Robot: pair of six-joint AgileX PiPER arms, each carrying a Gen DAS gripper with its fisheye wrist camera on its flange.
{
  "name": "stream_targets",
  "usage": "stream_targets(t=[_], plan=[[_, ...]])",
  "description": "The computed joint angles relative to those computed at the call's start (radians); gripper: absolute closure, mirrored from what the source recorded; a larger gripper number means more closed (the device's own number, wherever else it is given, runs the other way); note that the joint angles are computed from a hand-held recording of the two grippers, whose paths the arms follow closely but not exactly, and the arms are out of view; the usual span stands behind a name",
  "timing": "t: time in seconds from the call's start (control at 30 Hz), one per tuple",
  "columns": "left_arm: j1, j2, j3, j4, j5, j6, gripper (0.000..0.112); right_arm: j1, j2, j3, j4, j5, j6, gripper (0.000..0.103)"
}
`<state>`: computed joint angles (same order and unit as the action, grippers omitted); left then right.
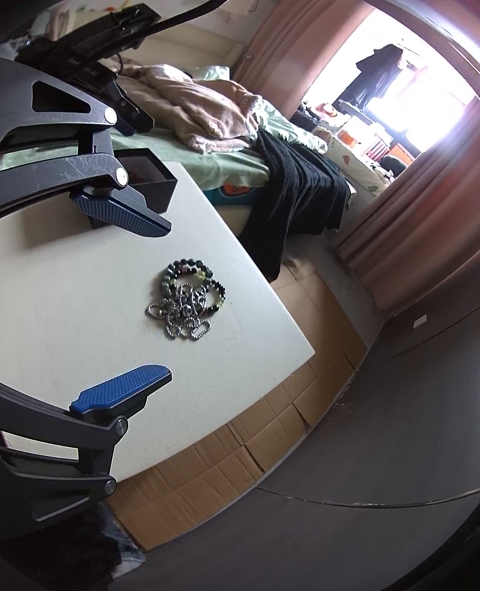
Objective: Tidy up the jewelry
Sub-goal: 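Reach the right tool to the silver chain pendant and grasp it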
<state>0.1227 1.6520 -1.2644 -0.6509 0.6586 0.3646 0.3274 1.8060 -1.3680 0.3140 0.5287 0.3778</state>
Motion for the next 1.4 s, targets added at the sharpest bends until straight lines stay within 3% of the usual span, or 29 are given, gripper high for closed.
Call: stream_targets(t=[0.27,0.43,0.53,0.6,0.87,1.17,1.3,1.33,1.4], plan=[[-0.066,0.076,-0.048,0.034,-0.033,-0.046,0.054,-0.042,0.083,-0.069,0.092,0.038,-0.13,0.034],[-0.072,0.141,-0.114,0.038,-0.014,-0.057,0.066,-0.055,0.175,-0.157,0.155,0.081,-0.197,0.048],[-0.065,0.171,-0.138,0.024,0.002,-0.047,0.067,-0.062,0.237,-0.218,0.189,0.112,-0.219,0.06],[-0.061,0.182,-0.147,0.019,0.009,-0.034,0.067,-0.058,0.275,-0.259,0.185,0.126,-0.211,0.062],[-0.007,0.19,-0.146,-0.044,0.041,0.026,0.067,-0.02,0.393,-0.417,0.078,0.177,-0.116,0.062],[0.058,0.162,-0.12,-0.09,0.062,0.072,0.067,0.054,0.464,-0.555,-0.189,0.267,0.101,0.067],[0.067,0.153,-0.112,-0.088,0.064,0.073,0.067,0.063,0.46,-0.561,-0.204,0.323,0.119,0.077],[0.066,0.151,-0.109,-0.088,0.064,0.075,0.067,0.055,0.452,-0.542,-0.188,0.32,0.116,0.084],[0.062,0.146,-0.104,-0.086,0.061,0.075,0.067,0.047,0.43,-0.501,-0.185,0.303,0.114,0.084]])
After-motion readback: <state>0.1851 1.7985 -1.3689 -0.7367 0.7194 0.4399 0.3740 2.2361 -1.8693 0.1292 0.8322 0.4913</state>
